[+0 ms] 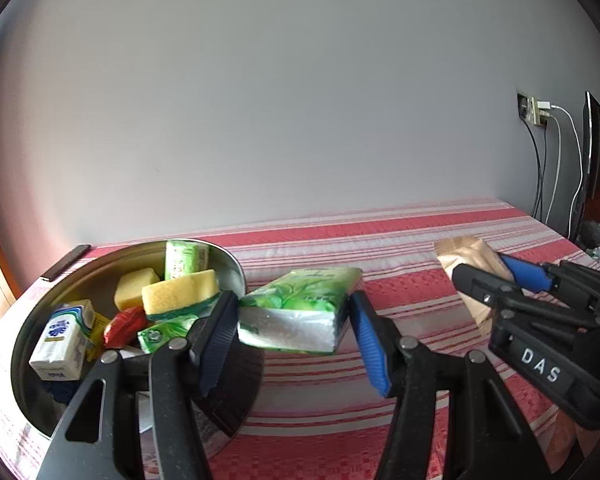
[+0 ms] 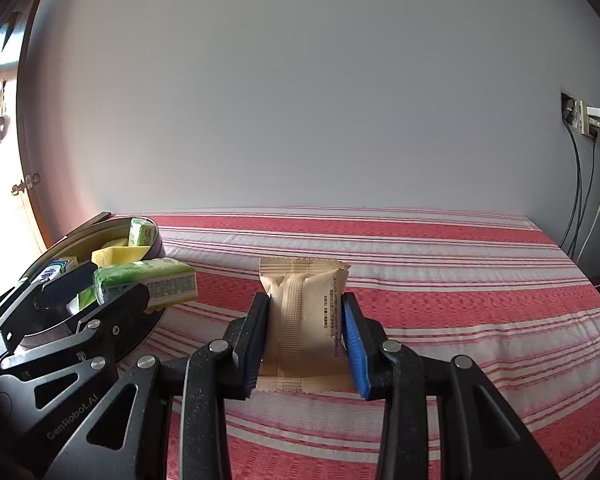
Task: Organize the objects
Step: 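Carry the green tissue pack and beige snack packet over the metal tin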
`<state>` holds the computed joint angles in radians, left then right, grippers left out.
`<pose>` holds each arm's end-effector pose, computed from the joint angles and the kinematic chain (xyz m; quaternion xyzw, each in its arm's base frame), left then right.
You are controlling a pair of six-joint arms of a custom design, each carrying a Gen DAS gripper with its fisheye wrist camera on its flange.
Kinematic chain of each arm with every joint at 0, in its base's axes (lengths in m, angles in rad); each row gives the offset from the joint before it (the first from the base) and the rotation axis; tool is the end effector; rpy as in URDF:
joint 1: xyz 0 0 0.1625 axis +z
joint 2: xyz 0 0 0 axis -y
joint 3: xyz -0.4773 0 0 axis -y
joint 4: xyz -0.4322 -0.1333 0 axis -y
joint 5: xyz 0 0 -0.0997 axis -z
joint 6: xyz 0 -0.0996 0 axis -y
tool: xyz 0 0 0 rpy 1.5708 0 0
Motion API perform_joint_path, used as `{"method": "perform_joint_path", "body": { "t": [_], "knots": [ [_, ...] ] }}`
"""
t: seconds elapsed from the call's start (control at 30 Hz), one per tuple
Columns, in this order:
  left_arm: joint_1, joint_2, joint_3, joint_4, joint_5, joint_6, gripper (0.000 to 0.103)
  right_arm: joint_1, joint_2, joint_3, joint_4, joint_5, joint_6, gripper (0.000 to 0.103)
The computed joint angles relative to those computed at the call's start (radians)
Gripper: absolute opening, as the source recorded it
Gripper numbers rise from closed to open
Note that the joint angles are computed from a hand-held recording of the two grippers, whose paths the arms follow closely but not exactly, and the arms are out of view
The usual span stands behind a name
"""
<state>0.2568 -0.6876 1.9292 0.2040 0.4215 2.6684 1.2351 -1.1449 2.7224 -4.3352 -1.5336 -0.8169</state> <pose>-0.3442 -0.3222 0.0036 0.3109 0.7787 -0.4557 0.2990 0.0226 -0.3510 0.2201 0.2076 -0.8025 0.4772 0.2918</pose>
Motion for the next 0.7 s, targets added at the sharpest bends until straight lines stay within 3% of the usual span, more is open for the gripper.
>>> {"method": "perform_joint_path", "body": {
  "t": [0.7],
  "knots": [
    [-0.003,-0.07,0.08,-0.083,-0.044,-0.007,0.057,0.035,0.063,0.001,-0.067,0.0,-0.014,0.039]
  ]
}}
